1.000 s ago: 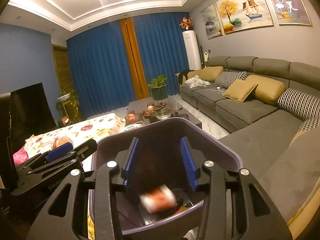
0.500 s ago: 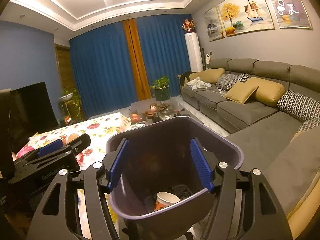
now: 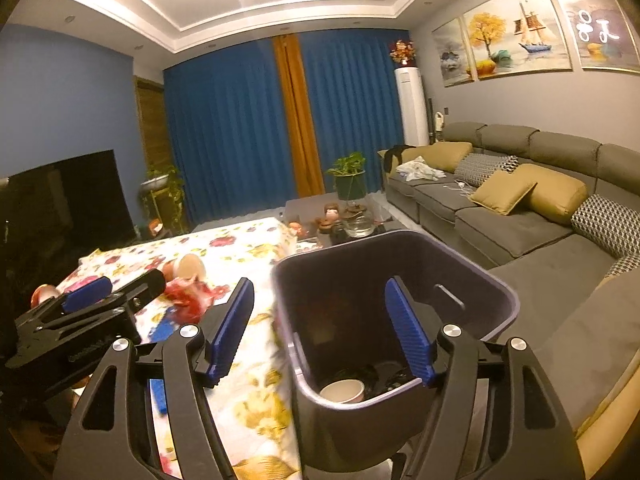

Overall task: Collect trash
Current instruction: 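Move both open grippers back over the trash on the bed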

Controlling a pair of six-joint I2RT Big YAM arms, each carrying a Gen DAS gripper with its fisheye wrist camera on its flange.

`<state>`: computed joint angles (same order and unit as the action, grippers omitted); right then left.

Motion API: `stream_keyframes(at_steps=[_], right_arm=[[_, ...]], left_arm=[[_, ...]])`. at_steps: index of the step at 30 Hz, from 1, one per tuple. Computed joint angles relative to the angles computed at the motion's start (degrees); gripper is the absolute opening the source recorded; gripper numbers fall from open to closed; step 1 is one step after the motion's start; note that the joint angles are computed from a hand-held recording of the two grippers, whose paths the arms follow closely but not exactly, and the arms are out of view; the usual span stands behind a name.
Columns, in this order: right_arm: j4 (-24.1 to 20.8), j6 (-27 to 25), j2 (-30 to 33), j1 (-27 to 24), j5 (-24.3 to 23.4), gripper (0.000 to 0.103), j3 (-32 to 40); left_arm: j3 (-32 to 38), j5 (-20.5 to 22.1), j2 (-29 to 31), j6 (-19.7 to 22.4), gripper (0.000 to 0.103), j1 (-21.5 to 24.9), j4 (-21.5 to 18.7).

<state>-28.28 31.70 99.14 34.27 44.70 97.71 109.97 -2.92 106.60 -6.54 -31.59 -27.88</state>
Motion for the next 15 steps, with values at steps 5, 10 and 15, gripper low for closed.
stream_keyframes(at_steps=[5, 10, 15], right_arm=[[-0.9, -1.7, 2.2, 1.3, -1.1, 0.068, 3.0], [-2.2, -3.0, 5.1, 2.7, -2.5, 0.068, 7.4], [-4.2, -3.3, 8.2, 4.1, -2.9, 0.068, 11.7]], left_arm=[[-5.4, -1.0, -3.9, -0.4, 0.082, 2.2, 1.4], [-12.0, -2.5, -8.3, 0.8, 0.081, 4.5, 3.9], [-18.5, -3.7, -12.5, 1.4, 0.081, 8.1, 6.0]])
